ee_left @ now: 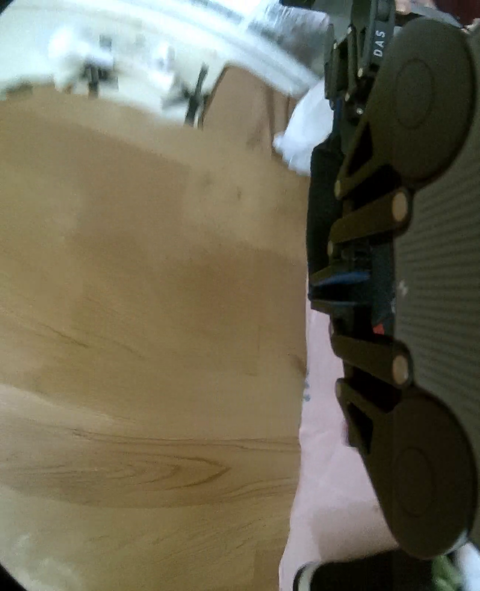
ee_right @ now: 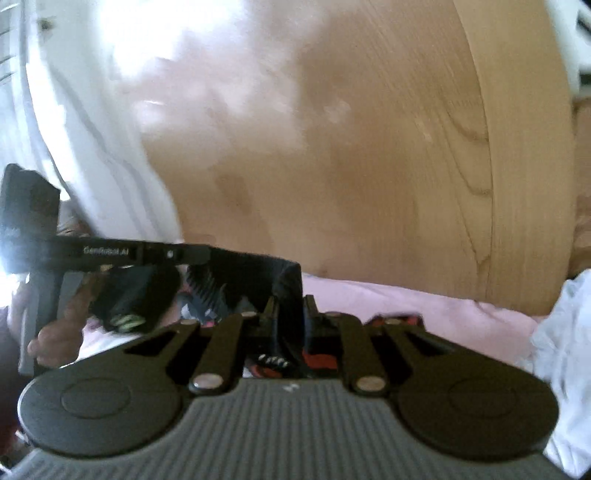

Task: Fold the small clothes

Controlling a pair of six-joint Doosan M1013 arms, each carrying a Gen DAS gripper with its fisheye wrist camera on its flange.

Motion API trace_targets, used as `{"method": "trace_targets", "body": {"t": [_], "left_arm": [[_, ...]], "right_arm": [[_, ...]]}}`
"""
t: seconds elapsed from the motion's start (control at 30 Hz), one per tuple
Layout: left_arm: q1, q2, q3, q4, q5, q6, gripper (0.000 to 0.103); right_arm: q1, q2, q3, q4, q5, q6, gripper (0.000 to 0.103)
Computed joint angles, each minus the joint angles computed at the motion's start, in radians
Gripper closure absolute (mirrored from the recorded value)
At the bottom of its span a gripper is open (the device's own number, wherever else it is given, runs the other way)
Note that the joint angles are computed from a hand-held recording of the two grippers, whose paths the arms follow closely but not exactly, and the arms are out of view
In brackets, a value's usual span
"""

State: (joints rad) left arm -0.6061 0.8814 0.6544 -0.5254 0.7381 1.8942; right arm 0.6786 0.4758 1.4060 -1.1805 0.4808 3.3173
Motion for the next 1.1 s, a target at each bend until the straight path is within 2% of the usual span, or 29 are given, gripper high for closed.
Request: {"method": "trace_targets", "body": {"t": [0.13,0.27,0.33,0.4,0.47,0.53,0.6,0.63,0.67,0.7,0.73,0.77,0.8,0.83,0.87,0.97,1.0,1.03,1.07,1.1], "left_arm": [[0.007,-0.201,0.376,-0.192,-0.150,0.259,0.094],[0.018,-0.316,0.633,-0.398,-0.207,0.456,0.094],[0.016,-0.346,0.723,-0.442,-0.222,0.484,0.094],[0.014,-0.356,0.779,-0.434,-0.212,0.441,0.094],[0.015,-0.347,0.793,-0.366,-0.172,0.354,0.090],[0.018,-0.345,0.799,-0.313,-0.143,0.295,0.093],[0.033,-0.360,0.811,-0.374,-0.149,0.353,0.090],[0.040,-0.372,0.821,-0.416,-0.171,0.392,0.084],[0.052,-0.388,0.842,-0.483,-0.206,0.446,0.069],[0.061,-0.398,0.851,-0.543,-0.241,0.476,0.058],[0.073,-0.403,0.856,-0.604,-0.274,0.494,0.042],[0.083,-0.404,0.853,-0.624,-0.298,0.468,0.039],[0.092,-0.394,0.832,-0.591,-0.304,0.391,0.039],[0.099,-0.376,0.799,-0.527,-0.290,0.282,0.039],[0.107,-0.356,0.766,-0.497,-0.259,0.215,0.039],[0.125,-0.292,0.676,-0.510,-0.139,0.145,0.039],[0.124,-0.268,0.640,-0.504,-0.107,0.123,0.042],[0.119,-0.255,0.625,-0.486,-0.088,0.096,0.052],[0.113,-0.243,0.608,-0.458,-0.068,0.064,0.081],[0.106,-0.237,0.602,-0.442,-0.050,0.055,0.089]], "right_arm": [[0.098,-0.042,0.072,-0.096,0.061,0.080,0.091],[0.201,-0.034,0.125,-0.161,0.175,0.212,0.092],[0.248,-0.012,0.136,-0.150,0.254,0.266,0.092],[0.279,0.011,0.148,-0.160,0.299,0.384,0.092],[0.300,0.045,0.126,-0.108,0.364,0.368,0.091],[0.312,0.061,0.120,-0.142,0.409,0.400,0.087],[0.313,0.042,0.143,-0.180,0.385,0.429,0.083],[0.314,0.028,0.164,-0.221,0.370,0.468,0.079],[0.321,0.019,0.180,-0.265,0.384,0.523,0.076],[0.328,0.013,0.194,-0.303,0.413,0.580,0.069],[0.332,0.007,0.207,-0.334,0.459,0.647,0.062],[0.337,0.001,0.216,-0.345,0.507,0.704,0.060],[0.338,-0.004,0.228,-0.356,0.547,0.771,0.054],[0.332,-0.003,0.229,-0.352,0.573,0.828,0.047],[0.323,-0.005,0.231,-0.335,0.583,0.874,0.044],[0.289,-0.005,0.229,-0.290,0.540,0.910,0.045],[0.274,-0.003,0.225,-0.272,0.499,0.902,0.052],[0.260,-0.002,0.220,-0.262,0.444,0.886,0.087],[0.251,0.003,0.207,-0.229,0.411,0.850,0.091],[0.255,0.010,0.190,-0.200,0.430,0.806,0.092]]}}
